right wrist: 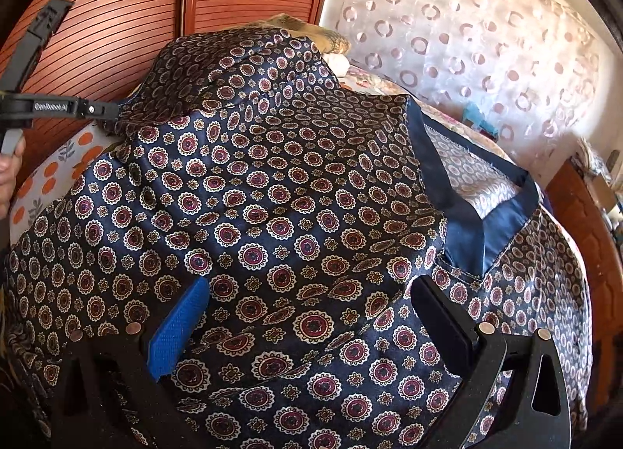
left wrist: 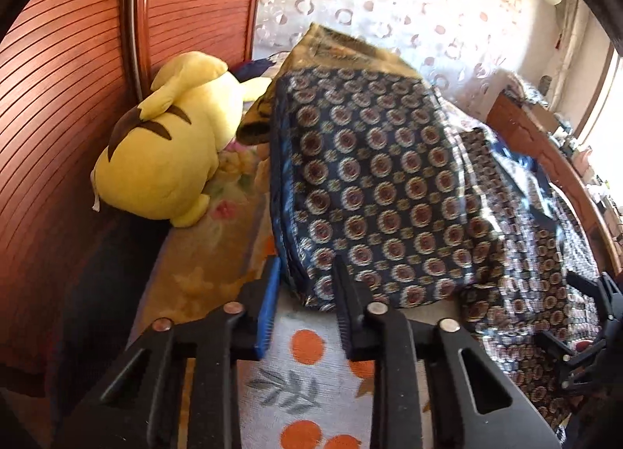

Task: Fold small clothes
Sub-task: 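Grasp the shirt side with the left gripper, fold it toward the collar, release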

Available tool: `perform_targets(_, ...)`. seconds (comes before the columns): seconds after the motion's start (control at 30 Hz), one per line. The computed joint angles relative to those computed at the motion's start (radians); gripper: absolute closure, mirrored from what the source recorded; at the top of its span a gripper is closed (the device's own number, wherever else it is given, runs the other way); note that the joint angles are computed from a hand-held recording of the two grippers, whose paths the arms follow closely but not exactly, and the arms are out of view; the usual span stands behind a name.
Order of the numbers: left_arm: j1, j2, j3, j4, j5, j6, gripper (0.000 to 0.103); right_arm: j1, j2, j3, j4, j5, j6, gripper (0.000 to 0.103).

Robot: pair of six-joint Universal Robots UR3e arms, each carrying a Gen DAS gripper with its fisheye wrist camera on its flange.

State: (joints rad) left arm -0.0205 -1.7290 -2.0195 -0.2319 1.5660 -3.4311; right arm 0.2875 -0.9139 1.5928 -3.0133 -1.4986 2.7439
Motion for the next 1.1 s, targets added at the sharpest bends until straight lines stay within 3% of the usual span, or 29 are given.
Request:
perform_targets(0.27, -0.062, -0.039, 0.075, -0.027, 0.024, 0.034, 0.095, -0.026, -0.007, 0.003, 0.017, 0.041, 0.015, 0.000)
perform_targets(0.7, -0.129, -0.050, 0.222, -0.071, 0.029, 0.071, 0.099, -0.097, -0.045, 0.049, 0.003, 0.146, 0.060, 0.000)
perform_targets(0.9, -0.215, -0.145, 0.475, -0.172, -0.008, 0.084, 0.099, -0.179, -0.113, 0.136, -0.040, 0.210, 0.058, 0.000)
perform_targets(1.1, -0.357, -0.390, 0.923, -0.337, -0.036, 0.115, 0.099, -0.301, -0.238, 0.265, -0.110, 0.251, 0.068, 0.000)
